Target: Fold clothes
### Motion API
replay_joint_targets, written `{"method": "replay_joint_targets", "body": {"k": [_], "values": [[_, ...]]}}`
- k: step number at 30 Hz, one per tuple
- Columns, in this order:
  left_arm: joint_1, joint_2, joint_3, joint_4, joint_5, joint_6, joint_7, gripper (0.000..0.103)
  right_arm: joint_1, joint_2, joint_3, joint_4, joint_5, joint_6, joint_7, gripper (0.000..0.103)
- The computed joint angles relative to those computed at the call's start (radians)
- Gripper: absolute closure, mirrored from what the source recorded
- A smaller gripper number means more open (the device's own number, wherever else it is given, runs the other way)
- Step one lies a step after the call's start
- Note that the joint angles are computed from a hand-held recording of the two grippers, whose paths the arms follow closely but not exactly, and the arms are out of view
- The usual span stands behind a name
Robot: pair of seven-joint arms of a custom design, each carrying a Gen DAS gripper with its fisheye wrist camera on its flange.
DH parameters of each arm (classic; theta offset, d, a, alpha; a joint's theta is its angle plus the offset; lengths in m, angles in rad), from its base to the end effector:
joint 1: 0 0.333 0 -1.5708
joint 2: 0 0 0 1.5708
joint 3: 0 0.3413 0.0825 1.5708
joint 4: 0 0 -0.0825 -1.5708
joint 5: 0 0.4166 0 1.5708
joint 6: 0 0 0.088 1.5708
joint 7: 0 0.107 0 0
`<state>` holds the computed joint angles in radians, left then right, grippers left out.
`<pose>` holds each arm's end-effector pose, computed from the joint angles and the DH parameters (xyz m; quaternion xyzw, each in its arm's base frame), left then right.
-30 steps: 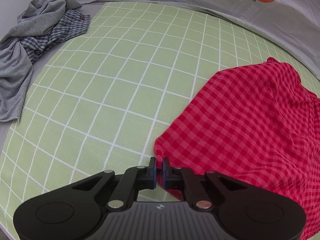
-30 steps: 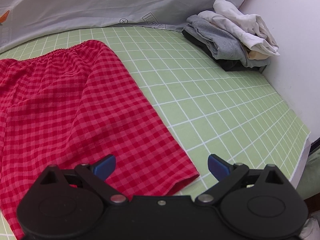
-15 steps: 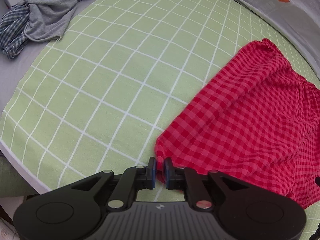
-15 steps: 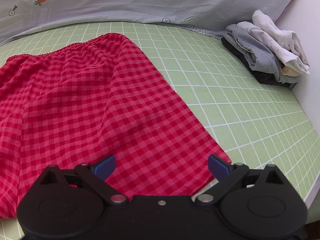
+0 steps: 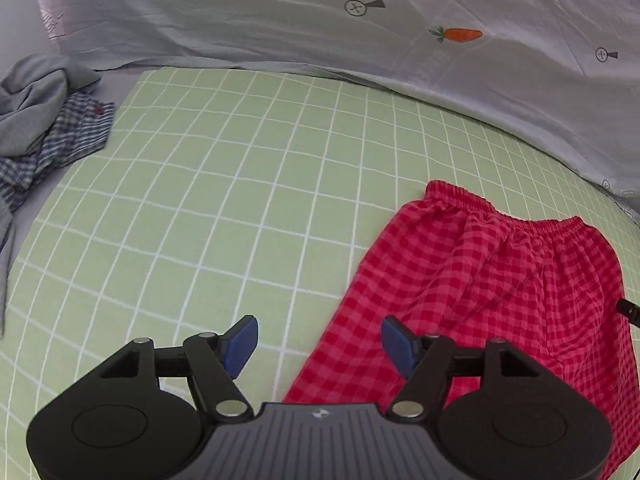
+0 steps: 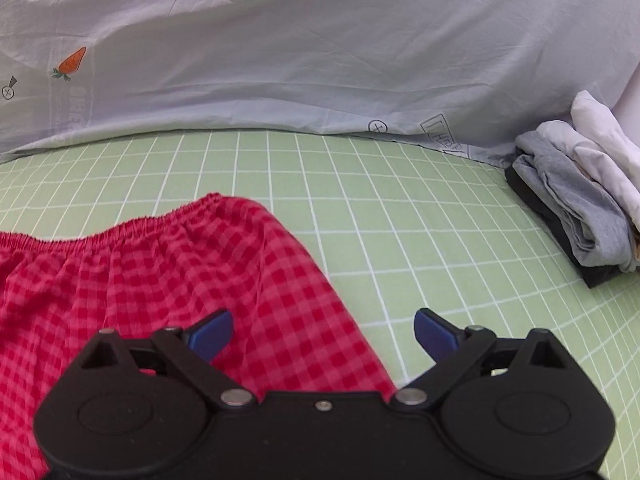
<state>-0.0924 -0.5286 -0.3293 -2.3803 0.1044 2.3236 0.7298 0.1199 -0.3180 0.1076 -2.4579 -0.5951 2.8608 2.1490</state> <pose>0.4092 -0.2023 0.5643 -0.7985 0.5468 -0.1939 0.1608 0.4787 0.1453 0.4958 -0.7066 0.5950 -0.3012 0.2366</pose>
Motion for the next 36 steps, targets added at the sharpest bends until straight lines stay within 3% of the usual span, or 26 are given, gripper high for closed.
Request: {"method": "replay_joint_targets", "body": {"k": [3, 5, 6, 8, 11, 16, 19, 20, 21, 22, 25, 28, 30, 34, 36], "values": [[0.011, 0.149, 0.003, 0.079, 0.038, 0.080, 0.054, 0.034, 0.064, 0.109, -0.054, 0.084, 0.108, 0.036, -0.115, 0.025], [0.015, 0.231, 0.002, 0.133, 0.085, 0.103, 0.070, 0.034, 0.102, 0.162, -0.079, 0.128, 0.213, 0.030, -0.197, 0.051], [0.015, 0.264, 0.001, 0.152, 0.114, 0.106, 0.072, 0.034, 0.119, 0.187, -0.090, 0.149, 0.274, 0.026, -0.244, 0.059], [0.018, 0.323, -0.013, 0.196, 0.219, 0.077, 0.034, 0.036, 0.125, 0.225, -0.089, 0.173, 0.334, 0.047, -0.278, 0.086], [0.013, 0.380, -0.014, 0.234, 0.385, 0.055, -0.056, 0.039, 0.104, 0.280, -0.069, 0.217, 0.287, 0.068, -0.215, 0.095], [-0.009, 0.477, 0.027, 0.330, 0.576, -0.033, -0.229, 0.039, 0.103, 0.366, -0.079, 0.317, 0.086, 0.076, -0.027, 0.096], [-0.034, 0.481, 0.073, 0.355, 0.563, -0.062, -0.252, 0.040, 0.121, 0.380, -0.096, 0.361, -0.050, 0.035, 0.087, 0.089], [-0.039, 0.456, 0.086, 0.332, 0.555, -0.032, -0.271, 0.039, 0.122, 0.363, -0.097, 0.351, -0.074, 0.039, 0.115, 0.081], [-0.041, 0.424, 0.095, 0.302, 0.541, 0.001, -0.283, 0.039, 0.121, 0.333, -0.101, 0.327, -0.126, 0.052, 0.182, 0.060], [-0.041, 0.396, 0.098, 0.277, 0.525, 0.021, -0.284, 0.038, 0.115, 0.302, -0.098, 0.303, -0.171, 0.062, 0.242, 0.048], [-0.050, 0.286, 0.077, 0.190, 0.458, 0.009, -0.244, 0.035, 0.111, 0.183, -0.075, 0.183, -0.061, 0.055, 0.183, 0.049], [-0.065, 0.167, 0.041, 0.099, 0.370, -0.035, -0.207, 0.033, 0.184, 0.011, -0.106, 0.003, 0.169, 0.045, 0.024, 0.060], [-0.086, 0.076, 0.018, 0.032, 0.288, -0.084, -0.186, 0.032, 0.214, -0.102, -0.104, -0.098, 0.243, 0.006, -0.025, 0.063], [-0.132, -0.098, -0.032, -0.084, 0.135, -0.204, -0.181, 0.029, 0.267, -0.307, -0.067, -0.250, 0.344, -0.100, -0.069, 0.062], [-0.155, -0.165, -0.048, -0.121, 0.067, -0.269, -0.179, 0.029, 0.297, -0.403, -0.038, -0.308, 0.377, -0.159, -0.069, 0.055]]}}
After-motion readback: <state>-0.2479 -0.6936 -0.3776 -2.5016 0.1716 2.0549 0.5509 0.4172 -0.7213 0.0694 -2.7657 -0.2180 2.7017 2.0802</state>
